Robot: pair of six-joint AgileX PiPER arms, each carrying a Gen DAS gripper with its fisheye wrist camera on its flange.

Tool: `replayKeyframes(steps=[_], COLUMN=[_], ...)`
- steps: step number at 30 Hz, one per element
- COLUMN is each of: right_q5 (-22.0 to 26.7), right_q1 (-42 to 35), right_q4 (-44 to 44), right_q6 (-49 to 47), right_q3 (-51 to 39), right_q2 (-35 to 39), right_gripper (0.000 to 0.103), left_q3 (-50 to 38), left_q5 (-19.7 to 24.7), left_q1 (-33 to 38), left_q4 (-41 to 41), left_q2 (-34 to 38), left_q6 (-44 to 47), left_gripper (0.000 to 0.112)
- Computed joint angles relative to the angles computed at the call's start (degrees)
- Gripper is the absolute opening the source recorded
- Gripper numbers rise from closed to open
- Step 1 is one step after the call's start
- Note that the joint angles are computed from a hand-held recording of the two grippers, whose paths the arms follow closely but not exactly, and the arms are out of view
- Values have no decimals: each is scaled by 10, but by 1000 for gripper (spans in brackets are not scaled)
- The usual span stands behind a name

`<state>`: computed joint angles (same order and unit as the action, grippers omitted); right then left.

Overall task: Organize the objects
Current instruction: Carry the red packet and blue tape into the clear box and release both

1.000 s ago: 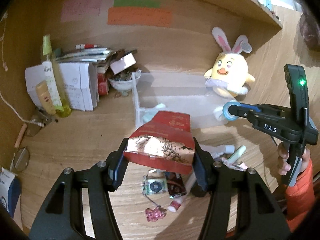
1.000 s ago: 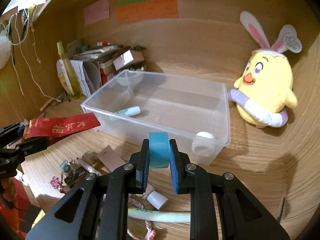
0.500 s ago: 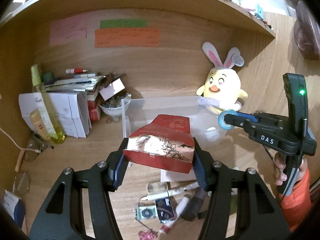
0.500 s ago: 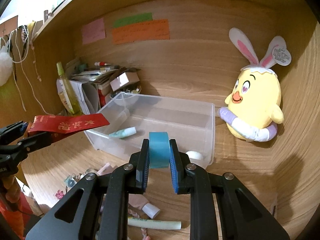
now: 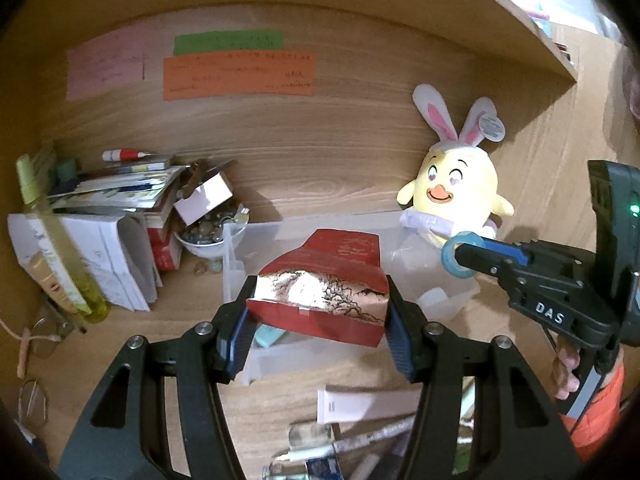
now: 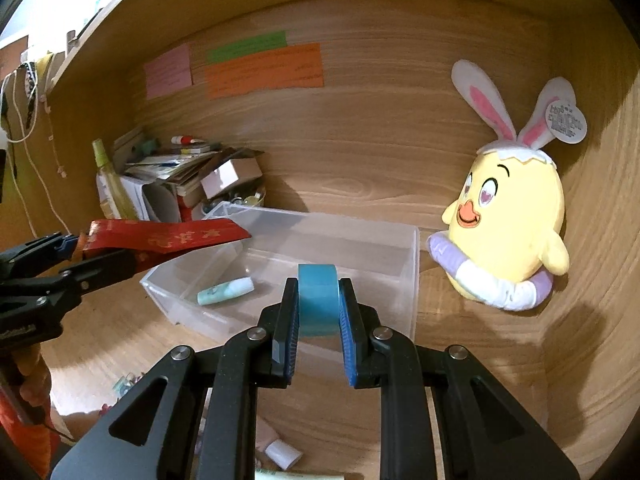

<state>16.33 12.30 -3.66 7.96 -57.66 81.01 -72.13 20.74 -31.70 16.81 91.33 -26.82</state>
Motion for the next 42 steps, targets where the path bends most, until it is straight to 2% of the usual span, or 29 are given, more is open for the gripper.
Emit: replayKeyframes(steps=[13,22,33,42], right_q5=[16,34,57,68], right_q1=[-9,-21,-32,-26], right_q4=[-3,60,92,78], right_q6=[-13,-72,-103,-92], right_q3=[-64,-97,-126,-137], right_q2=[47,119,175,190], right_gripper=[16,16,16,17], left_q3=[-131,-212,-255,-261], left_q5=[54,107,143,163], left_q1=[20,35,49,62], left_q4=[-104,-185,-262,-300], left_q2=[105,188,242,246], left_q6=[105,178,250,282], left_gripper=[57,57,57,57])
